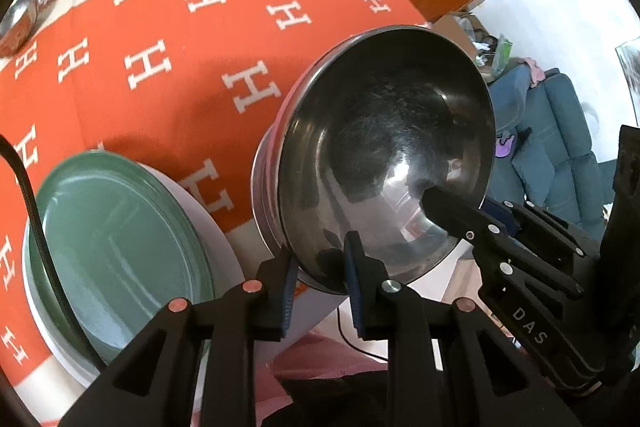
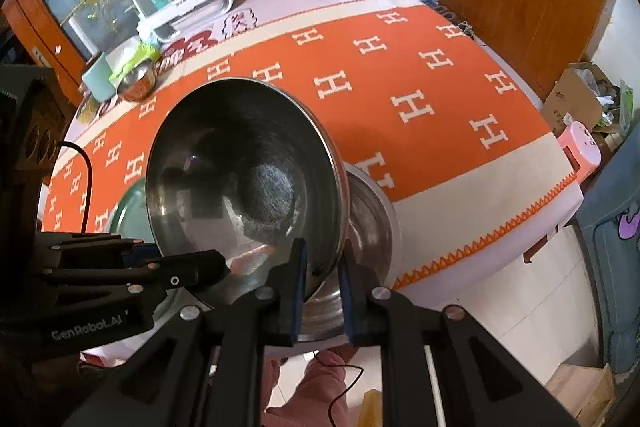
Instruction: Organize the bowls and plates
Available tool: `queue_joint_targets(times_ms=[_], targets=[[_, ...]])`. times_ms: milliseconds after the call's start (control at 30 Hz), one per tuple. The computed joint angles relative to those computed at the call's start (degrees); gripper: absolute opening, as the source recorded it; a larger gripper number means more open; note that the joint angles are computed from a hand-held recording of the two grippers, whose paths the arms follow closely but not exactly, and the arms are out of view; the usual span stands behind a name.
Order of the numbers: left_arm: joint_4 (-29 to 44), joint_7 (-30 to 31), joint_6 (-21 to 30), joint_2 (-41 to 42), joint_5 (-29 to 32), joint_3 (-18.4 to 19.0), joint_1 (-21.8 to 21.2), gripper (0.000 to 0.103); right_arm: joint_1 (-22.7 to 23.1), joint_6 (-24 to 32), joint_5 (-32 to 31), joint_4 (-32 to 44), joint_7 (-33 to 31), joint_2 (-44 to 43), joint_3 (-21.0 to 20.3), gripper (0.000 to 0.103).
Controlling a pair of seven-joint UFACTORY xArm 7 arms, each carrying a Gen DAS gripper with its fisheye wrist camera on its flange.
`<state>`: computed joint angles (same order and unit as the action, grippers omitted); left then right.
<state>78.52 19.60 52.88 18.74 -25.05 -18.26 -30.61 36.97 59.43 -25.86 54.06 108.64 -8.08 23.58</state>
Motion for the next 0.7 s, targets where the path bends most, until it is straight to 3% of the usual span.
queue_joint_targets(times_ms=[367, 700], targets=[[-1.2, -6.16, -1.14, 0.18, 4.05, 0.59, -1.57, 0.021, -0.85, -4.33, 1.75, -3.17, -4.1, -1.43, -0.3, 0.015], [-2.51, -9.53, -3.24, -0.4, 6.06, 0.43, -2.49, 0.034, -1.21, -5.73, 3.63, -5.91, -5.67, -3.73, 0.16, 0.019]])
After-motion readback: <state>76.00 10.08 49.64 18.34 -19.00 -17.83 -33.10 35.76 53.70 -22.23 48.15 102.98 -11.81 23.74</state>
